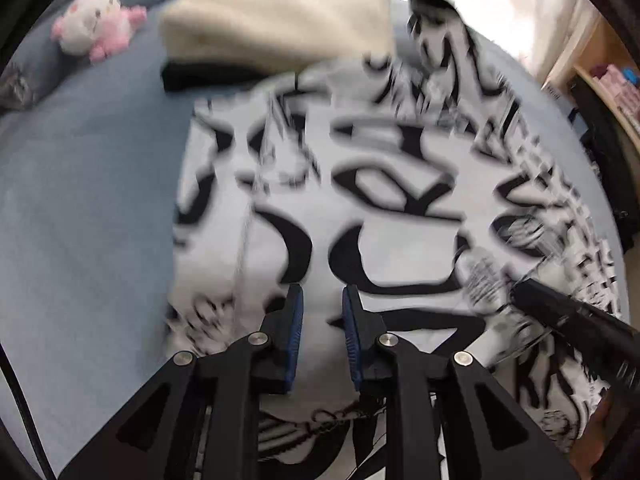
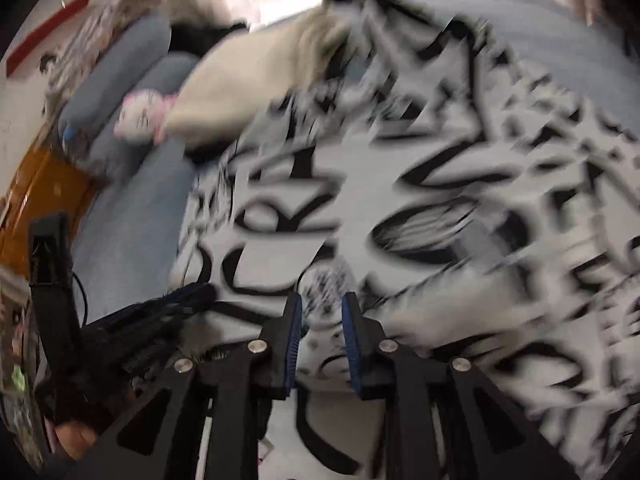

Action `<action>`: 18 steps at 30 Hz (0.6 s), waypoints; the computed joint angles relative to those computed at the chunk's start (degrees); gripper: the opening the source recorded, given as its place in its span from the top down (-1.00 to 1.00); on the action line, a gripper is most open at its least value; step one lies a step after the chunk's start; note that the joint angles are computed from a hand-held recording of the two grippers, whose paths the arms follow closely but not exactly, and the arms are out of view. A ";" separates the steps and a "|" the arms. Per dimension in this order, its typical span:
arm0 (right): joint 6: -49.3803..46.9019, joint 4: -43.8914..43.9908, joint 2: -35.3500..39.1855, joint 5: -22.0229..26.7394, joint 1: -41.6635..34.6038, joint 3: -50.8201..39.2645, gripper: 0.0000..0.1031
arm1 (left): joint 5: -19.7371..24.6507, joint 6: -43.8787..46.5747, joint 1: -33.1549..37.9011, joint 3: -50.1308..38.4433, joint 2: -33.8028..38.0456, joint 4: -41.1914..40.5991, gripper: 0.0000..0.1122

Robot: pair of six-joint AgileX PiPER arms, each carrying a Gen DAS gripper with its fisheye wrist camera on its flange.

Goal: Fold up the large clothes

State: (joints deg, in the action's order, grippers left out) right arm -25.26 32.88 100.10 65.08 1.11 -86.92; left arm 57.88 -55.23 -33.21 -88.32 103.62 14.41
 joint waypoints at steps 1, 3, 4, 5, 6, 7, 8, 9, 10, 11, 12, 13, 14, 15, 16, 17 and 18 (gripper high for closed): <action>0.17 -1.92 0.15 -1.46 1.35 1.21 0.60 | -0.25 -1.45 -0.98 0.73 0.52 1.83 0.68; 0.40 -5.40 -0.40 -4.18 2.51 3.17 0.68 | 0.16 -2.66 -2.16 1.23 0.64 4.35 0.68; 0.16 -6.70 -0.61 -5.40 1.92 3.68 0.70 | 0.21 -2.54 -1.97 1.62 0.55 4.85 0.68; -0.30 -7.32 -0.92 -6.20 0.41 3.75 0.76 | 0.41 -2.45 -1.95 2.05 0.33 5.21 0.68; -1.18 -6.77 -0.63 -5.85 -1.09 3.20 0.99 | -0.29 -2.16 -1.54 3.05 -0.30 4.92 0.68; -2.46 -5.72 0.10 -4.59 -3.75 1.96 1.00 | -1.69 -1.86 -0.80 4.68 -1.36 4.06 0.68; -2.18 -6.02 0.57 -4.26 -5.49 0.97 1.00 | -2.29 -1.70 -0.28 5.29 -1.88 3.53 0.68; -0.54 -8.61 0.34 -6.01 -6.68 0.87 1.00 | -3.09 -1.25 0.44 6.21 -2.65 2.89 0.68; 0.12 -10.38 0.17 -7.74 -8.32 0.89 1.00 | -3.68 -1.02 0.97 6.95 -3.18 2.55 0.68; 0.63 -11.40 0.24 -8.72 -9.68 0.77 1.00 | -4.38 -1.23 1.25 7.93 -3.80 2.49 0.68; -0.17 -10.58 1.27 -7.93 -11.77 -0.39 1.00 | -5.11 -0.76 1.87 8.39 -4.00 2.07 0.68; -1.49 -7.47 3.19 -4.84 -14.43 -2.53 1.00 | -5.44 -0.89 1.97 8.67 -4.13 2.12 0.68; -2.16 -5.99 3.86 -3.50 -15.52 -3.19 1.00 | -5.50 -1.46 1.73 8.82 -4.12 2.60 0.68; -2.57 -5.56 4.10 -2.99 -15.89 -3.50 1.00 | -5.38 -1.06 1.88 8.88 -4.19 2.52 0.68; -2.62 -6.81 3.37 -4.00 -15.17 -2.90 1.00 | -4.71 -1.47 1.56 8.58 -3.99 3.20 0.68; -2.22 -7.75 2.93 -4.80 -14.61 -2.46 1.00 | -4.12 -1.59 1.39 8.10 -3.71 3.67 0.68; -1.44 -8.79 2.33 -5.74 -13.83 -1.78 0.97 | -3.25 -1.85 0.91 7.31 -3.22 4.26 0.68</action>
State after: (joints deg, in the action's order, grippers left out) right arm -26.69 24.09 102.43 59.34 -12.72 -88.70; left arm 54.63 -57.07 -32.30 -81.01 100.39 18.67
